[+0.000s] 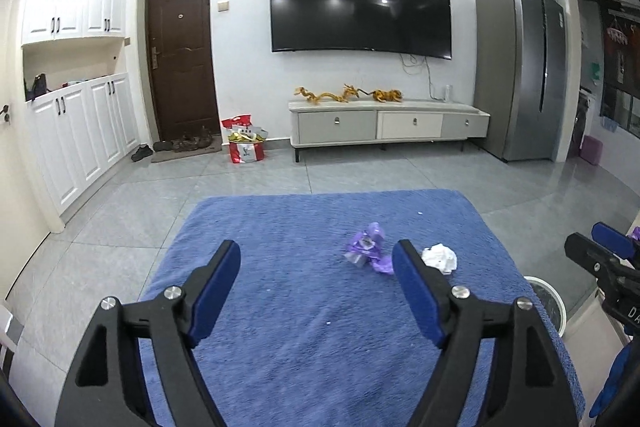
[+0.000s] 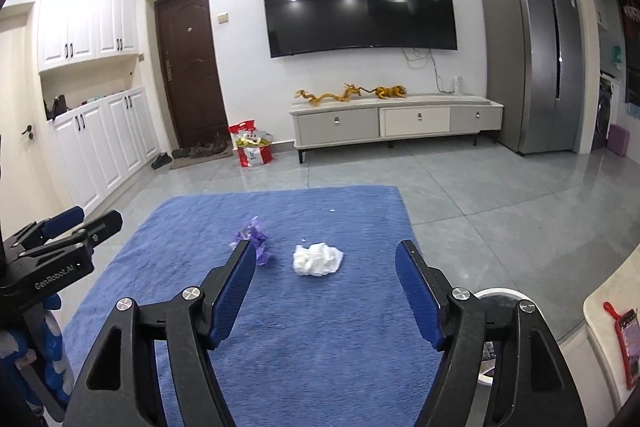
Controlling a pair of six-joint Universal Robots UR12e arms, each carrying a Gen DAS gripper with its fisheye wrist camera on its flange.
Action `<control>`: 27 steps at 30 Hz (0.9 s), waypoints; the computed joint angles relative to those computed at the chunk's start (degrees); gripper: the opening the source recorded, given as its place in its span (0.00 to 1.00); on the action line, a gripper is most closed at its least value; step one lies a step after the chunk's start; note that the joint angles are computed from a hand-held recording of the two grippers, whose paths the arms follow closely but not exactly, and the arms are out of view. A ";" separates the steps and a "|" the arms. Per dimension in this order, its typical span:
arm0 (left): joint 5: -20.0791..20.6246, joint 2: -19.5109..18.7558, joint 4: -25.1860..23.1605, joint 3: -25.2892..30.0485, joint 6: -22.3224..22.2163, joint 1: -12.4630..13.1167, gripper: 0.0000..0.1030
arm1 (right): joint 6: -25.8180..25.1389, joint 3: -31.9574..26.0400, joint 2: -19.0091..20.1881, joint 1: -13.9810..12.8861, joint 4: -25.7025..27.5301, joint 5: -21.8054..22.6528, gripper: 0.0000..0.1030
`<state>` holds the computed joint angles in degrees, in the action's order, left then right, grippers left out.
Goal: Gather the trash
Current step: 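Move both open grippers back over the remaining trash on the rug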
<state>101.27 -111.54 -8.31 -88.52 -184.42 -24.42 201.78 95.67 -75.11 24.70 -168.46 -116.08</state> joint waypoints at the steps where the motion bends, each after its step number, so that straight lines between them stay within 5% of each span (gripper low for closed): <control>1: -0.03 0.27 0.27 -0.39 -0.27 0.22 0.75 | -0.25 -0.22 0.12 0.09 0.19 -0.02 0.69; 27: 1.07 0.55 -0.47 -1.43 -0.41 1.04 0.75 | -0.28 -1.83 1.35 0.70 3.00 0.61 0.69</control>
<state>102.34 -110.99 -8.78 -89.95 -184.82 -23.38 201.49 93.84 -73.76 25.40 -165.46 -115.47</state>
